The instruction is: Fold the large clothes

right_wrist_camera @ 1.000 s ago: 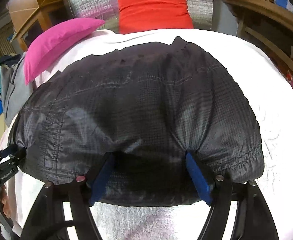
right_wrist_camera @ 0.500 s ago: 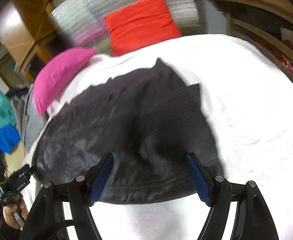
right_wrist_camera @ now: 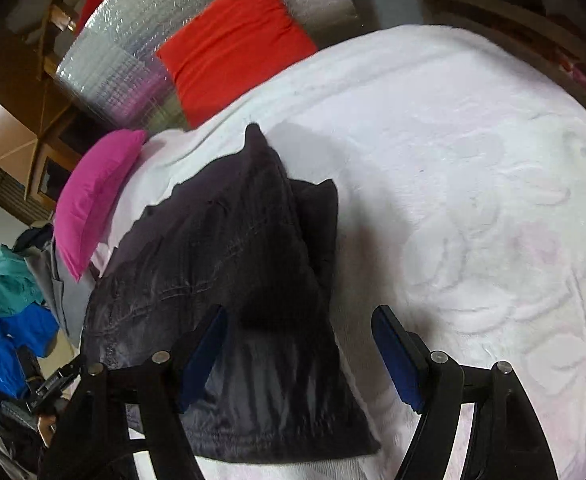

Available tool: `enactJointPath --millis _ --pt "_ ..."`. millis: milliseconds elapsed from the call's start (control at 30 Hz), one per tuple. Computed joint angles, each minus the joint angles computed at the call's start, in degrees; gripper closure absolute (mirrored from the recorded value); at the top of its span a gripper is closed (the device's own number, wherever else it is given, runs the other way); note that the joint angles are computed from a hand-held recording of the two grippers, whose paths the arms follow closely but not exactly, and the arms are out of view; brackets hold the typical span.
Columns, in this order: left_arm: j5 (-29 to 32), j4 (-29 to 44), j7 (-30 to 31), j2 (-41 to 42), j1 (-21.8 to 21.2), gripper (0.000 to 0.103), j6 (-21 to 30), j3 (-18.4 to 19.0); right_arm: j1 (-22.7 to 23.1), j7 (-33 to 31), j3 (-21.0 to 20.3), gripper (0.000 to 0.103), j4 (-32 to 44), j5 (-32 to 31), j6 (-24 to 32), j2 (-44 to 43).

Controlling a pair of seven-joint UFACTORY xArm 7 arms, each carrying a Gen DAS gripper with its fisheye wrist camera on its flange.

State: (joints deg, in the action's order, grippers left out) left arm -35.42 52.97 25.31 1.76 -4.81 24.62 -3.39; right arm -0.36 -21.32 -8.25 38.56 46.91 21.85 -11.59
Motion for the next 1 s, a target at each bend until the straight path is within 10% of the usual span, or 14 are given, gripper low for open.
enactJointPath --millis 267,600,900,1000 --pt "-1.57 3.39 1.27 2.14 1.18 0.027 2.97 0.06 0.52 -6.73 0.80 0.036 1.97 4.98 2.28 2.56" --pt "1.02 5.91 -0.57 5.22 1.95 0.038 4.64 -0.99 -0.90 -1.90 2.86 0.054 2.59 -3.98 2.12 2.90" --pt "6.04 6.81 -3.30 6.79 1.25 0.030 3.00 -1.76 -0.40 -0.59 2.53 0.048 3.72 -4.16 1.45 4.71" --pt "8.29 7.15 -4.22 6.97 0.84 0.056 3.07 -1.91 -0.79 0.97 3.44 0.074 4.36 -6.72 1.97 4.93"
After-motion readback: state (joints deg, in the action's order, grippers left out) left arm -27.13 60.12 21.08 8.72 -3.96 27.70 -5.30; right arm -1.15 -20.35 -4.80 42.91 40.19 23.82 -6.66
